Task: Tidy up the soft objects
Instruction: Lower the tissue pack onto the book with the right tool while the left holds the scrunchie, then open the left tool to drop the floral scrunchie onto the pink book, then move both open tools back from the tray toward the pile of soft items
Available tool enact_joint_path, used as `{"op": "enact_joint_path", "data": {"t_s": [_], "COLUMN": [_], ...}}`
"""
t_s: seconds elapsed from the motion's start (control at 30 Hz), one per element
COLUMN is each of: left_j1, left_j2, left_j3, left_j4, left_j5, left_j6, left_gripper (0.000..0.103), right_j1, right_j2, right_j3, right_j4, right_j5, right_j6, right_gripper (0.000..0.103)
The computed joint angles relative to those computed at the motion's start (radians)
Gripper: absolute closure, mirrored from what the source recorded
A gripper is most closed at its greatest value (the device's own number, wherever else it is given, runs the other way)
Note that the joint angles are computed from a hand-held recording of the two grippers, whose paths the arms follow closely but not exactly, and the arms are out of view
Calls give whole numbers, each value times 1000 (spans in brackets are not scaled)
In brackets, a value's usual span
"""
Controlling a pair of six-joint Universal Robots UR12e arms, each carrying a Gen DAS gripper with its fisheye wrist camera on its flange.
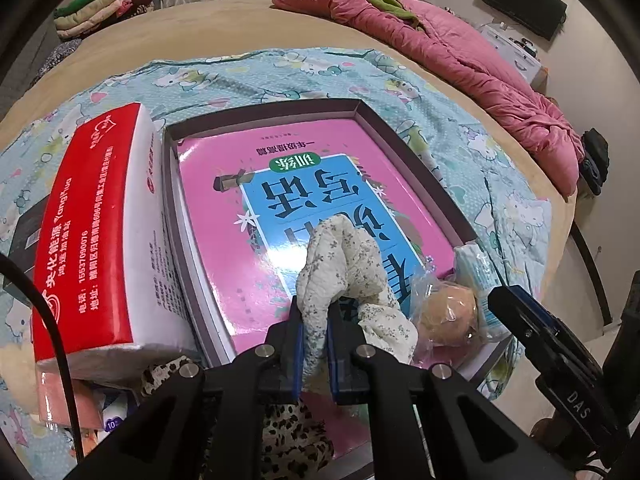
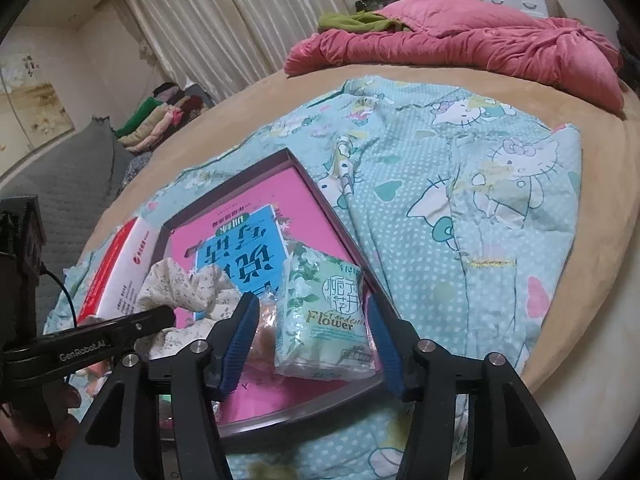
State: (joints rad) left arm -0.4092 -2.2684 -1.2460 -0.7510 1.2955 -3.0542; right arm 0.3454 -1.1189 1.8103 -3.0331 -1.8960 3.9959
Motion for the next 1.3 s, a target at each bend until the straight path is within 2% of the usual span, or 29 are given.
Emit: {"op": "enact_joint_path", "data": {"t_s": [0.13,0.23,0.3,0.47,0.53,0.6,0.77,0.9,1.03,1.17,1.3], "left_j1": [-5,-9,-8,-11,-10,-6,-2,3,8,16,21], "left_j2": [-4,-4,-4,0,7,12,22,35,48,61,69], "left_j3": [10,12,11,7,-3,-8,-16,-30,-41,-53,-62], "left_j4": [-13,-16,-18,-14,8,19,35,64,85,97,97], "left_j5": [21,46,39,45,35,11,-6,-17,-15,-13,-9], "left_j6": [6,13,15,31,36,35,32,27,17,3,-3], "left_gripper": [91,79,69,66,60,47,46,39,36,32,31], "right_j1": [2,2,3,5,7,7,10,12,15,20,22], "right_j2": [-1,-2,-2,-4,-5,-5,-7,-8,-10,-11,-11], "right_j3": [-2,-2,-2,-4,-4,-4,-5,-6,-10,-14,-20], "right_j4": [3,4,6,12,12,16,19,18,15,14,18], "right_j5": [-4,-5,-4,-19,-26,-29,-38,-45,-55,-66,-66], "right_j6": [-5,-6,-5,-3,-2,1,2,-4,-15,-25,-29], "right_gripper": [42,41,40,38,35,35,34,34,34,28,28]}}
